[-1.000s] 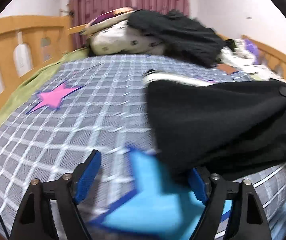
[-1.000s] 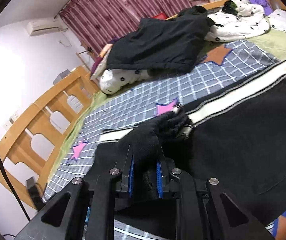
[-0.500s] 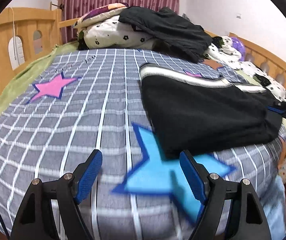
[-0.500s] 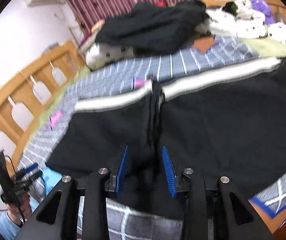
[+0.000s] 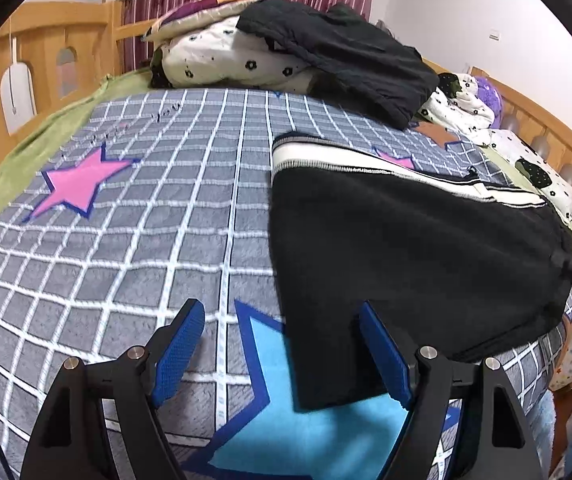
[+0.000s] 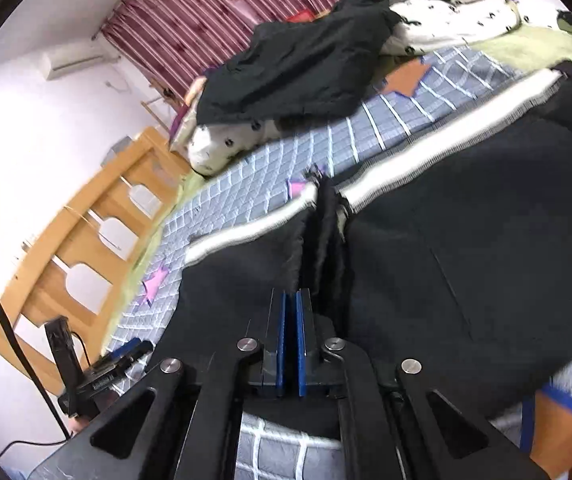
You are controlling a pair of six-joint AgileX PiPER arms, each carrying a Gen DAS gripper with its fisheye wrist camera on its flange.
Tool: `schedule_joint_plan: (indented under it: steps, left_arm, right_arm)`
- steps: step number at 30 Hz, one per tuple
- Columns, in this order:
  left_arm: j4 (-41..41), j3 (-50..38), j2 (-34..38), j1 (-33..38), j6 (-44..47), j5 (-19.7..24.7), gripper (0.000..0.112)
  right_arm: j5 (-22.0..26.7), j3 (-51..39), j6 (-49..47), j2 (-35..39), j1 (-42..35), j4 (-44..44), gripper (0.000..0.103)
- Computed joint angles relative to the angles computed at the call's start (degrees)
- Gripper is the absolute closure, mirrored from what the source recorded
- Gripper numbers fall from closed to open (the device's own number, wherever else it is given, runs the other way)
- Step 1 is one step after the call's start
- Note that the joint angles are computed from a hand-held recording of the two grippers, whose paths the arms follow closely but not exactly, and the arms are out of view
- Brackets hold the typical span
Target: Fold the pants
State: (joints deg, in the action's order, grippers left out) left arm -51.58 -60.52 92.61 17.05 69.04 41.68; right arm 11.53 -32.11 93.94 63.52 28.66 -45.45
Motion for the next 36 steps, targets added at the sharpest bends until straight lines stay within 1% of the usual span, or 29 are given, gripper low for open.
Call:
schedule_joint_plan:
  steps: [2, 4, 5, 6, 8, 10, 11, 13, 14, 15, 16, 18, 19, 20, 21, 22, 23, 24, 25, 26, 27, 29, 30, 31, 32, 33, 34, 35, 36]
  left_arm:
    - [-0.1, -0.1, 0.9, 0.2, -0.3, 0.5, 0.034]
    - [-0.3, -0.5, 1.5, 0.4, -0.8, 1.2, 0.034]
    - [-0.7, -0.8, 1.7, 0.5, -0.8, 1.7, 0.034]
    - [-1.2, -1.2, 1.8, 0.6, -0.6, 2.4, 0.034]
    - [-2.2, -1.6, 1.7, 0.4, -0.1, 3.1, 0.034]
    - [-1.4, -1.8, 1.8, -0.6, -0.9, 2.3, 0.034]
    - [0.9, -1.8, 2.2, -2.1, -2.6, 0.5, 0.034]
    - [4.4, -1.5, 3.7, -4.1, -5.0, -1.8, 0.032]
    - [3.4, -0.9, 3.9, -3.9, -3.6, -2.1, 0.032]
    - [2.1, -0.5, 3.7, -3.4, -2.0, -1.9, 0.032]
    - [2.9, -1.1, 3.6, -3.1, -2.4, -0.9, 0.032]
    - [3.9, -2.9, 3.7, -2.0, -3.4, 1.7, 0.032]
    - [3.6, -3.4, 3.6, -1.7, -3.4, 1.8, 0.032]
    - [3.6, -4.0, 3.6, -1.6, -3.7, 1.4, 0.032]
    - [4.0, -5.2, 4.0, -1.9, -4.6, 0.8, 0.033]
    - [4.4, -6.3, 4.5, -2.0, -5.5, 0.9, 0.033]
    - [5.2, -7.8, 5.2, -2.3, -7.2, 1.2, 0.033]
    - [6.0, -9.8, 6.3, -2.7, -9.3, 2.1, 0.033]
    - [6.2, -11.3, 7.1, -2.9, -10.5, 2.8, 0.033]
    - [6.1, -13.1, 8.2, -3.3, -11.4, 4.1, 0.033]
    - [6.4, -14.5, 9.3, -3.7, -12.0, 5.0, 0.033]
    - [8.2, -16.0, 10.8, -5.1, -13.2, 4.6, 0.033]
    - [9.7, -16.4, 11.5, -6.0, -14.1, 3.8, 0.033]
    - [12.1, -16.8, 12.4, -7.1, -15.6, 3.2, 0.033]
    - [14.0, -17.2, 13.2, -7.8, -16.5, 3.0, 0.033]
    - [13.8, -16.8, 13.4, -7.9, -15.8, 2.7, 0.033]
    - [11.8, -15.8, 13.2, -7.6, -13.3, 2.1, 0.032]
    - [11.1, -15.5, 13.0, -7.4, -12.5, 2.1, 0.031]
    - [11.3, -15.7, 13.1, -7.6, -12.9, 2.1, 0.031]
  right_arm:
    - [2.5, -0.9, -1.6, 3.6, 2.3, 1.3, 0.098]
    - [2.1, -0.3, -0.5, 6.0, 2.7, 1.0, 0.098]
    - [1.3, 0.4, 1.6, 5.9, 2.4, -0.7, 0.096]
    - [1.4, 0.8, 1.3, 5.1, 2.0, -0.5, 0.091]
    - [3.8, -0.4, -1.8, 3.9, 1.8, 2.3, 0.084]
    - [5.5, -1.4, 1.4, 3.2, 2.4, -1.1, 0.083]
    - [5.7, -1.8, 2.3, 3.3, 2.4, -2.5, 0.082]
    - [4.5, -2.7, -1.7, 5.2, 1.7, 0.2, 0.082]
    - [5.3, -3.6, -3.4, 7.7, 1.9, 1.1, 0.082]
    - [5.8, -4.6, -6.2, 10.6, 1.9, 2.9, 0.081]
    - [5.1, -4.7, -8.6, 11.9, 1.5, 4.4, 0.08]
    - [5.6, -5.9, -14.9, 11.5, 0.5, 9.7, 0.075]
    - [6.3, -6.8, -19.9, 11.2, -0.3, 13.8, 0.074]
    - [7.9, -8.7, -23.3, 11.1, -1.3, 15.6, 0.072]
    - [8.4, -10.5, -26.1, 11.4, -2.5, 16.6, 0.06]
    - [8.5, -12.3, -31.2, 12.1, -4.2, 20.0, 0.051]
    - [8.7, -15.5, -36.9, 14.1, -6.1, 24.1, 0.035]
    - [8.6, -18.0, -42.7, 16.0, -7.8, 28.5, 0.03]
    - [8.0, -20.9, -48.4, 18.6, -9.5, 32.6, 0.03]
    - [8.9, -25.0, -54.1, 22.5, -11.4, 36.8, 0.03]
    - [10.9, -29.3, -59.8, 26.4, -13.2, 41.7, 0.03]
    - [15.8, -37.5, -71.3, 34.3, -16.2, 53.1, 0.032]
    - [20.2, -42.2, -76.5, 38.4, -17.7, 58.8, 0.047]
    - [23.3, -45.5, -80.5, 41.7, -18.7, 63.1, 0.058]
    - [24.2, -46.6, -84.6, 42.9, -19.6, 65.1, 0.078]
    - [22.8, -46.2, -88.7, 41.8, -19.9, 64.8, 0.083]
    - [19.7, -43.6, -92.0, 39.6, -20.1, 66.8, 0.083]
    - [15.8, -40.4, -96.0, 36.4, -21.2, 71.1, 0.082]
    - [14.2, -38.6, -97.9, 34.9, -22.2, 74.8, 0.082]
